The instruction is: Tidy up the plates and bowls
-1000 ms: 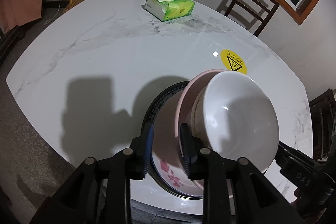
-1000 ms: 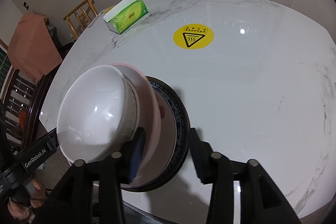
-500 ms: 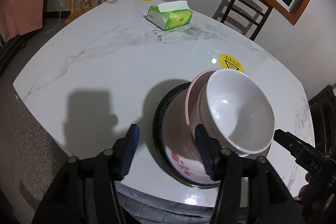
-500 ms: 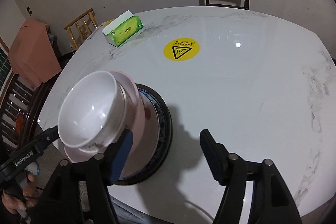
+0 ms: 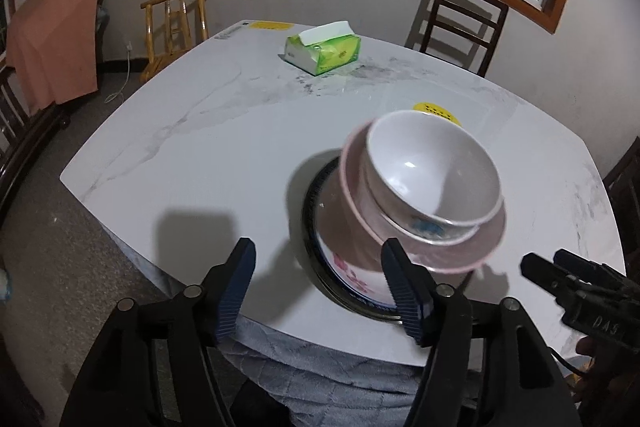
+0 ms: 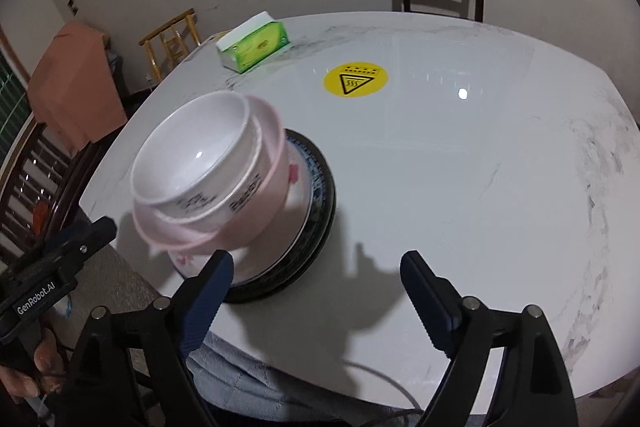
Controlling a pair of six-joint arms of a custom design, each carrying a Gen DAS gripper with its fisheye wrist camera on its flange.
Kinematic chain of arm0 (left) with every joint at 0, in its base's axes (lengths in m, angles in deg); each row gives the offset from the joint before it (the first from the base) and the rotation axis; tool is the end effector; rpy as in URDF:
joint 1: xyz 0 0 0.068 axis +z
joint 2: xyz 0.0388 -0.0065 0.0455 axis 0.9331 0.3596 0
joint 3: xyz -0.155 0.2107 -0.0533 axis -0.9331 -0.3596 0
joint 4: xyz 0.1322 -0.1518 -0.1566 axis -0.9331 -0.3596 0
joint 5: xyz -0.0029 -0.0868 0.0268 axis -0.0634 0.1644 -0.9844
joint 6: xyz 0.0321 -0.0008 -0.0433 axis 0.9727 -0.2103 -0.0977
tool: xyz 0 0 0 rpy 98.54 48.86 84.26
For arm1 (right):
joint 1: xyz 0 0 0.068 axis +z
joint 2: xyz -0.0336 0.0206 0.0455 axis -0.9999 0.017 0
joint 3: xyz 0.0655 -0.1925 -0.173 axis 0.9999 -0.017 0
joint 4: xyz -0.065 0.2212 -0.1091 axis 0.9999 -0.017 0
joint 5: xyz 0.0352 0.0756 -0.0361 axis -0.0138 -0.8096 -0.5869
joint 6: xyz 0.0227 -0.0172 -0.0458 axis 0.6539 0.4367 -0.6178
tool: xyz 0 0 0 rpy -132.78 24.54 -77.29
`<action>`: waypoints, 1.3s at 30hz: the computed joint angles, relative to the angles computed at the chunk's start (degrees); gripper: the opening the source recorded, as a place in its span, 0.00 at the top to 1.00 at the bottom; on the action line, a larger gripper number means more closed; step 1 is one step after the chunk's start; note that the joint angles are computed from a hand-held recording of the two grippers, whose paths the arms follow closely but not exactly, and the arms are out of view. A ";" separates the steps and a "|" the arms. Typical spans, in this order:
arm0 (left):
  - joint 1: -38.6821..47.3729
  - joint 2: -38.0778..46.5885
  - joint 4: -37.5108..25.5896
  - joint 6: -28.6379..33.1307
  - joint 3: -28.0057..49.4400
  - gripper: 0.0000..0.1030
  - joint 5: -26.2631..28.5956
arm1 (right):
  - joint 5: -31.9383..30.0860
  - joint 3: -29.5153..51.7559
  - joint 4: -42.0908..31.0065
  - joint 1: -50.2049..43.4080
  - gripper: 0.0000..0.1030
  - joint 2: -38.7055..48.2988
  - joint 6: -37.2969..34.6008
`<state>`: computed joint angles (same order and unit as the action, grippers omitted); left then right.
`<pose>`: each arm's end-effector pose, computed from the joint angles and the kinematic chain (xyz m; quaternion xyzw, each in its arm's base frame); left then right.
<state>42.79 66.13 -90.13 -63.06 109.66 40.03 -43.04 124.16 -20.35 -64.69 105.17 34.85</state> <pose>0.1601 -0.0676 0.2490 -0.0783 0.9462 -0.0155 0.3137 0.1896 0.0877 0.2217 -0.0561 0.9529 0.1299 0.2681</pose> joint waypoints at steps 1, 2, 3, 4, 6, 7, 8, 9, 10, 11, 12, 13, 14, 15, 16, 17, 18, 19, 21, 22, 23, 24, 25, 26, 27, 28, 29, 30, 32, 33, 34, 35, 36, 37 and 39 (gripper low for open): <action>-1.17 -0.06 -0.08 -0.79 -0.05 0.37 -0.39 | 0.81 -0.35 -0.22 0.93 0.15 -0.66 0.08; -2.11 -0.07 -0.29 -1.50 -0.02 0.35 -0.77 | 1.81 -0.88 -0.39 2.09 0.15 -1.61 0.16; -3.32 0.15 -0.43 -2.28 0.05 0.35 -1.24 | 2.73 -1.40 -0.43 3.09 0.15 -2.60 0.17; -4.50 0.44 -0.57 -2.90 0.16 0.35 -1.74 | 3.77 -1.78 -0.64 4.13 0.15 -3.44 0.22; -6.66 1.39 -0.77 -3.97 0.46 0.34 -2.60 | 5.36 -2.57 -1.06 5.73 0.15 -5.11 0.59; -7.68 1.72 -0.84 -4.50 0.58 0.34 -2.96 | 5.36 -3.20 -0.92 6.18 0.15 -6.09 0.80; -8.76 2.20 -0.81 -5.06 0.73 0.33 -3.30 | 5.58 -3.56 -1.04 6.55 0.15 -6.71 0.97; -9.67 2.63 -0.88 -5.67 0.88 0.33 -3.69 | 6.06 -3.93 -1.11 7.00 0.15 -7.16 1.38; -10.56 3.03 -1.02 -6.34 1.02 0.32 -4.07 | 6.50 -4.38 -1.11 7.51 0.15 -7.73 1.73; -11.71 3.12 -1.34 -7.32 0.99 0.31 -4.58 | 7.01 -4.80 -1.06 8.26 0.14 -8.08 1.61; -12.44 3.62 -1.31 -7.73 1.12 0.31 -4.72 | 7.52 -4.93 -1.21 8.81 0.14 -8.05 1.64; -13.15 3.86 -1.45 -8.22 1.19 0.31 -4.97 | 8.10 -5.31 -1.27 9.39 0.14 -8.32 2.03; -13.83 4.19 -1.67 -8.78 1.38 0.31 -5.23 | 8.08 -5.77 -0.97 9.64 0.14 -8.73 2.28; -14.42 4.54 -1.67 -9.17 1.48 0.31 -5.45 | 7.84 -5.96 -0.88 9.69 0.14 -8.79 2.28; -14.76 4.64 -1.69 -9.34 1.47 0.30 -5.60 | 7.68 -5.92 -0.78 9.58 0.14 -8.37 2.21; -15.02 4.92 -1.77 -9.53 1.62 0.30 -5.71 | 7.69 -6.05 -0.77 9.82 0.14 -8.44 2.58; -15.06 5.19 -1.79 -9.60 1.79 0.30 -5.66 | 7.74 -6.33 -0.75 10.11 0.14 -8.85 2.85; -15.29 5.41 -1.73 -9.78 1.85 0.30 -5.75 | 7.78 -6.26 -0.76 10.21 0.14 -8.80 2.87; -15.75 5.77 -1.74 -10.08 1.92 0.29 -6.02 | 8.15 -6.32 -0.97 10.51 0.14 -8.91 3.08; -15.81 5.80 -1.78 -10.06 1.97 0.29 -5.92 | 8.14 -6.40 -1.02 10.57 0.14 -9.12 3.11; -16.23 5.72 -1.86 -10.40 1.86 0.29 -6.12 | 8.17 -6.42 -1.18 10.64 0.14 -9.19 3.10; -16.35 5.84 -1.83 -10.41 1.90 0.29 -6.16 | 8.34 -6.42 -1.31 10.72 0.14 -9.20 3.21; -16.50 6.01 -1.86 -10.39 2.01 0.29 -6.20 | 8.37 -6.43 -1.34 10.68 0.14 -9.21 3.26; -16.48 6.09 -1.65 -10.36 1.95 0.29 -6.12 | 8.25 -6.42 -1.25 10.52 0.14 -9.11 3.22; -16.46 6.02 -1.47 -10.31 1.78 0.29 -6.04 | 8.27 -6.37 -1.25 10.49 0.14 -9.00 3.23; -16.47 6.07 -1.47 -10.28 1.79 0.29 -6.00 | 8.42 -6.31 -1.37 10.53 0.14 -8.95 3.32; -16.32 6.07 -1.50 -10.17 1.81 0.29 -5.97 | 8.45 -6.27 -1.53 10.64 0.14 -9.09 3.43; -16.30 6.11 -1.44 -10.17 1.81 0.29 -5.96 | 8.31 -6.24 -1.61 10.61 0.14 -9.14 3.34; -16.32 6.15 -1.49 -10.15 1.84 0.29 -6.03 | 8.53 -6.31 -1.34 10.76 0.14 -9.01 3.29; -16.36 6.15 -1.50 -10.24 1.84 0.29 -6.07 | 8.65 -6.26 -1.37 10.81 0.14 -8.94 3.29; -16.35 6.16 -1.47 -10.15 1.84 0.29 -6.02 | 8.73 -6.23 -1.39 10.83 0.14 -8.93 3.33; -16.44 6.21 -1.54 -10.25 1.88 0.29 -6.11 | 8.81 -6.14 -1.53 10.91 0.14 -9.00 3.43; -16.70 6.15 -1.75 -10.48 1.93 0.29 -6.37 | 8.82 -6.11 -1.63 10.87 0.14 -9.05 3.41; -16.73 6.08 -1.79 -10.48 1.93 0.29 -6.42 | 8.90 -6.11 -1.72 10.89 0.14 -9.10 3.47; -16.67 6.18 -1.83 -10.52 2.03 0.29 -6.36 | 8.80 -6.10 -1.86 10.75 0.14 -9.29 3.56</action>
<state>26.12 72.31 -91.96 -73.58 111.69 33.67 -34.24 118.06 -22.21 -53.94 95.88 38.40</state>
